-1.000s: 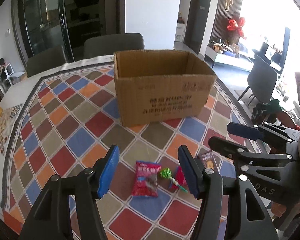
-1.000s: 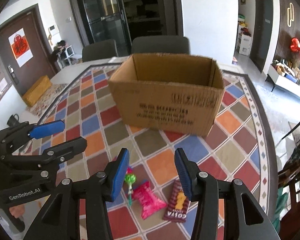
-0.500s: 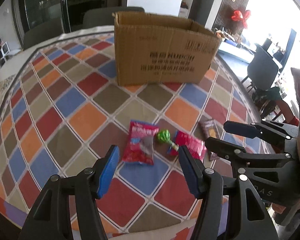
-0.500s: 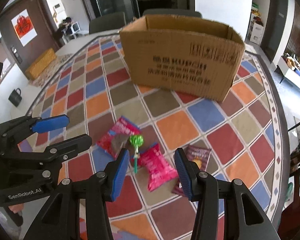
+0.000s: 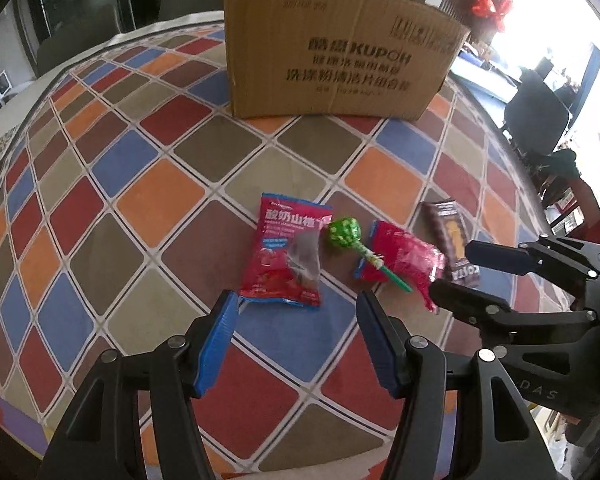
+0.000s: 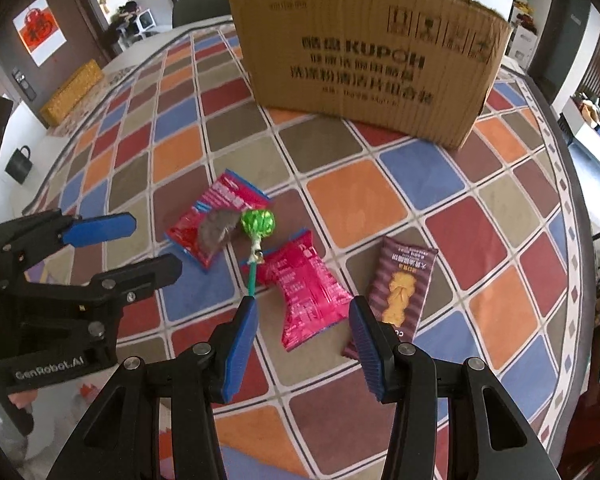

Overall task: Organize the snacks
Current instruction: 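Move both open tools back to the red and pink candy packets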

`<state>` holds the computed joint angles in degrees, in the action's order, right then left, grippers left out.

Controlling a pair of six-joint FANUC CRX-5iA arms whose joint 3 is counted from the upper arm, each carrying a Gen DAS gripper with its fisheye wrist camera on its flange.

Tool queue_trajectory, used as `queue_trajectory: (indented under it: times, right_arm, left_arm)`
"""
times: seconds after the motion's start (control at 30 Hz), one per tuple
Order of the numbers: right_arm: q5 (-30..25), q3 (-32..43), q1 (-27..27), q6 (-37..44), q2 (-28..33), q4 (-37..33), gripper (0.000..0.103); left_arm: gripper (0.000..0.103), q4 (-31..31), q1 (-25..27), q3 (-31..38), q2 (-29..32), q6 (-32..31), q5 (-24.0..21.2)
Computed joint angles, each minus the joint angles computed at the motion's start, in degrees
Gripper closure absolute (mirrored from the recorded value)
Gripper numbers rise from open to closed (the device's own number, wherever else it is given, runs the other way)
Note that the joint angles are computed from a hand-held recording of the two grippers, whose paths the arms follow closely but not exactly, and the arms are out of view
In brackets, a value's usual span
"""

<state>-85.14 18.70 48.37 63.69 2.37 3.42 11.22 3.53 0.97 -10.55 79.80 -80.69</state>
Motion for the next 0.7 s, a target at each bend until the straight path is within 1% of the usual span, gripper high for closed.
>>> queue_trajectory:
  times: [0.33, 0.7]
  right_arm:
    - [-2.16, 1.65, -0.63, 3.5, 2.58, -0.61, 0.055]
    - [-3.37, 4.0, -1.56, 6.27, 5.35, -1.56, 0.055]
  left_arm:
    - [0.043, -0.99, -0.89, 0.88, 3.68, -1.78, -0.65]
    - [0.042, -3.28, -2.41, 3.35, 7.79, -1.41, -0.62]
